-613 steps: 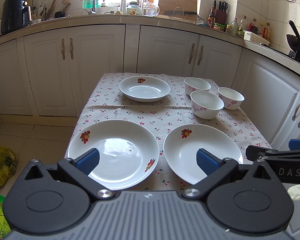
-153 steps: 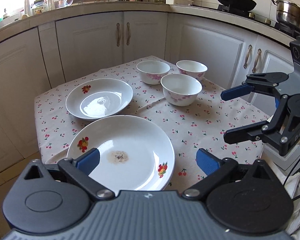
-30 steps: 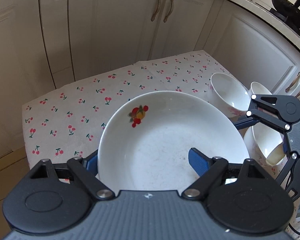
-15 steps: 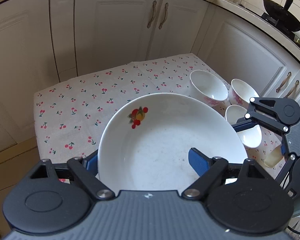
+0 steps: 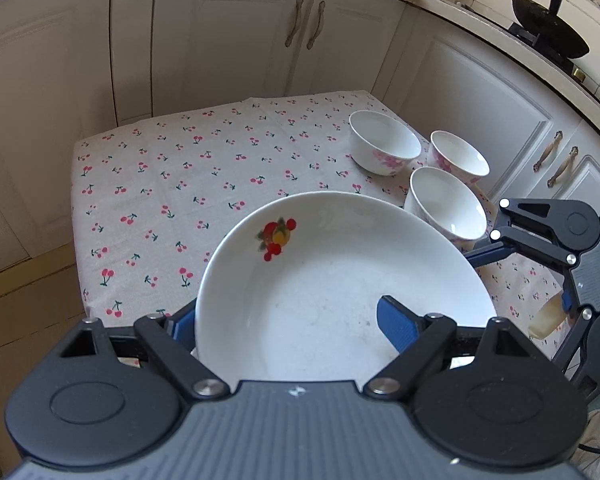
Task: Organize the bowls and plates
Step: 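Lift the flowered white plate with the left gripper toward the stained plate stack, then lower the held plate onto the stacked plates with the left gripper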
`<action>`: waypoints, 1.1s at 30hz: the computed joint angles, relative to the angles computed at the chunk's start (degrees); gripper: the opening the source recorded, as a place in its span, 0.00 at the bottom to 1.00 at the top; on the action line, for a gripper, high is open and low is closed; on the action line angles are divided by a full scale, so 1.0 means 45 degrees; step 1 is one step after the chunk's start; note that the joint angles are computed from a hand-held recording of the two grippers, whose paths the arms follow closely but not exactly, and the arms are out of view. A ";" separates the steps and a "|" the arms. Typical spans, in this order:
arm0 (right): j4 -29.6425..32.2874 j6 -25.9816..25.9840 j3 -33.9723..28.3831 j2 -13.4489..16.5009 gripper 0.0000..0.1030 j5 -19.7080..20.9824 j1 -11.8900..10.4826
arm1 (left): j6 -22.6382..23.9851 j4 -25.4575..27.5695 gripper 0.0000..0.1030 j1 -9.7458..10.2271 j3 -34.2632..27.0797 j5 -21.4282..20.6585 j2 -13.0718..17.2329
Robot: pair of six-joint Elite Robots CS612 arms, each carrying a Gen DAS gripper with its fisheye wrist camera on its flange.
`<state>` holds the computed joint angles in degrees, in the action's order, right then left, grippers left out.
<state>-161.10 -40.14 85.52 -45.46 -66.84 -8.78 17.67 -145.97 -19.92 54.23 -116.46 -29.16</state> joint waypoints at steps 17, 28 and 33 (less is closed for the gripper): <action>0.0407 0.0155 0.0594 -0.0184 0.90 -0.0707 0.0250 | -0.0024 -0.0269 0.85 0.0051 0.0957 -0.0208 -0.0155; 0.0765 0.0306 0.0480 -0.0188 0.90 -0.1016 0.0352 | 0.0118 0.0172 0.85 0.0009 0.0802 0.0109 -0.0029; 0.0959 0.0280 0.0429 -0.0211 0.90 -0.1064 0.0369 | 0.0242 0.0447 0.85 -0.0001 0.0706 0.0232 -0.0010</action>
<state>-156.78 -38.88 87.45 -46.41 -71.63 -7.12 18.77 -143.96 -19.93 57.41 -115.41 -29.20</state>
